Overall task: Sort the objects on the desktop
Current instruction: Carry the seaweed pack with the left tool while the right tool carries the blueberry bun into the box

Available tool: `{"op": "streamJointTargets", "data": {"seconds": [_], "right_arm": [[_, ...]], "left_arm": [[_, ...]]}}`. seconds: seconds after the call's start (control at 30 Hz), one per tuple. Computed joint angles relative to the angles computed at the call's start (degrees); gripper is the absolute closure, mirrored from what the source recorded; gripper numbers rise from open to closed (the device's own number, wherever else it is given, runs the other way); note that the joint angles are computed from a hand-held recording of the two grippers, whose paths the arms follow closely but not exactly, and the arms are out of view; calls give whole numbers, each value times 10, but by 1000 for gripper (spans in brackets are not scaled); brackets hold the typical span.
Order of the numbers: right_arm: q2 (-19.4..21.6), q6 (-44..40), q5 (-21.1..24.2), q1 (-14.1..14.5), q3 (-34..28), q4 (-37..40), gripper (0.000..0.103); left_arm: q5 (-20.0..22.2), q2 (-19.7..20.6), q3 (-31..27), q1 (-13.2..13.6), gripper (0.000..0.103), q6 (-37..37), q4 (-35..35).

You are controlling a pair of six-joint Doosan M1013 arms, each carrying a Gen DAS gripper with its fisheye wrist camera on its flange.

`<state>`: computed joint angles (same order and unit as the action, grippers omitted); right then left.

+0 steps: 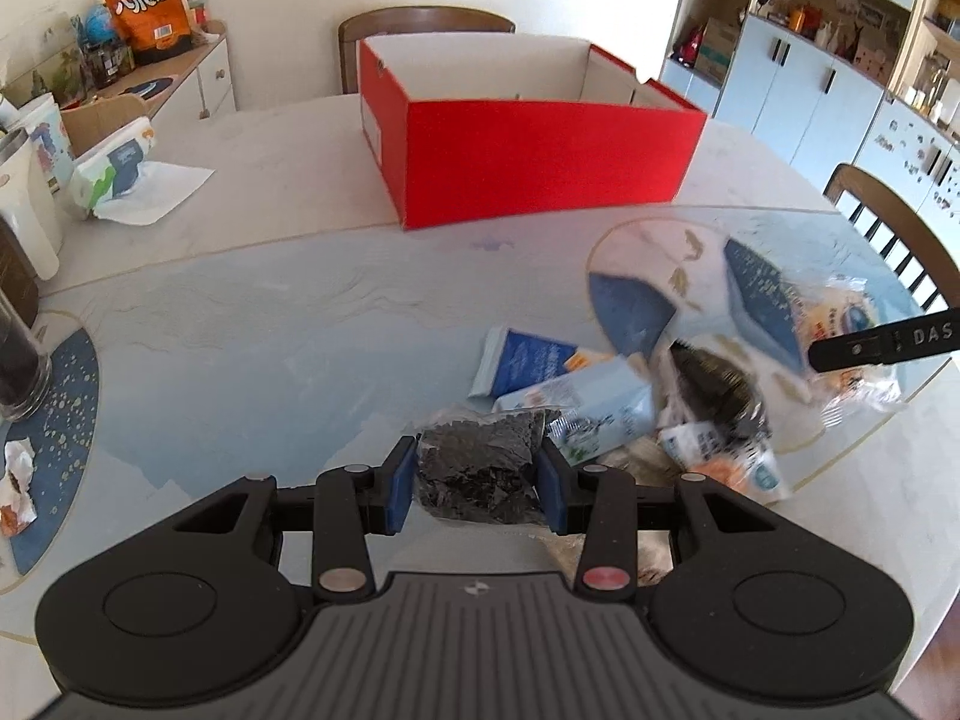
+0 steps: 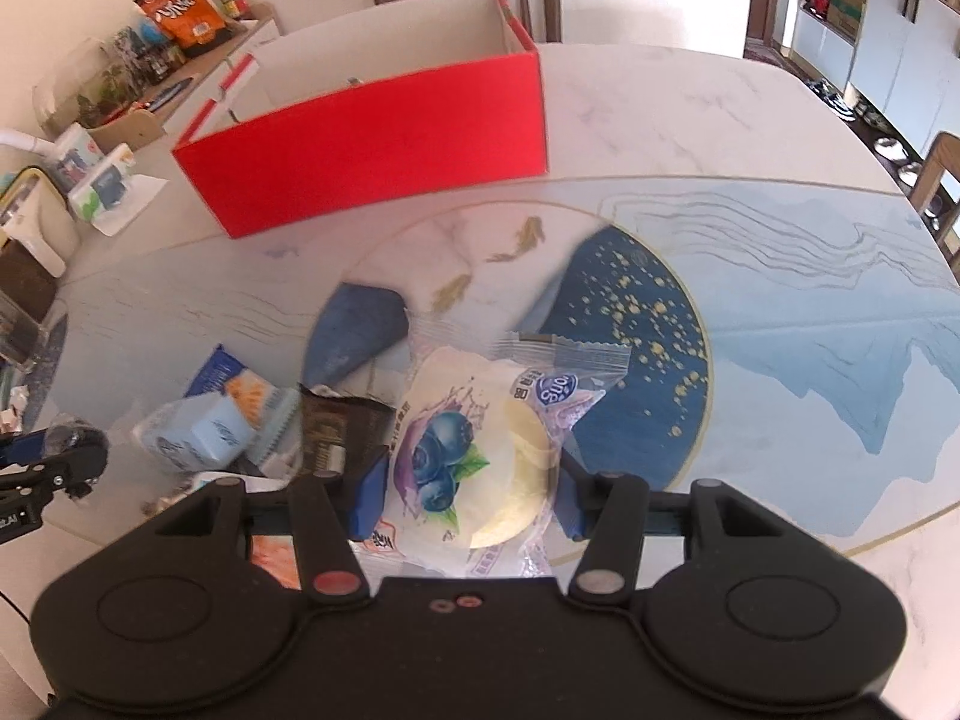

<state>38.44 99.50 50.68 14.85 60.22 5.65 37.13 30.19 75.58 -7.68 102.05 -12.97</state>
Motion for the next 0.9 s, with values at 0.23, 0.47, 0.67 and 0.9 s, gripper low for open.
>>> {"op": "streamJointTargets", "data": {"seconds": [0.23, 0.47, 0.67, 0.9], "right_arm": [[0, -27, -3, -1, -10, 31, 49], [3, -53, 4, -2, -30, 52, 49], [16, -79, 12, -7, -65, 63, 49], [42, -132, 40, -20, -130, 105, 49]], "left_arm": [[19, 8, -23, -6, 63, -5, -19], [29, 20, -54, -17, 63, -7, -30], [26, 34, -91, -31, 63, -19, -23], [35, 59, -151, -39, 63, -49, -10]]}}
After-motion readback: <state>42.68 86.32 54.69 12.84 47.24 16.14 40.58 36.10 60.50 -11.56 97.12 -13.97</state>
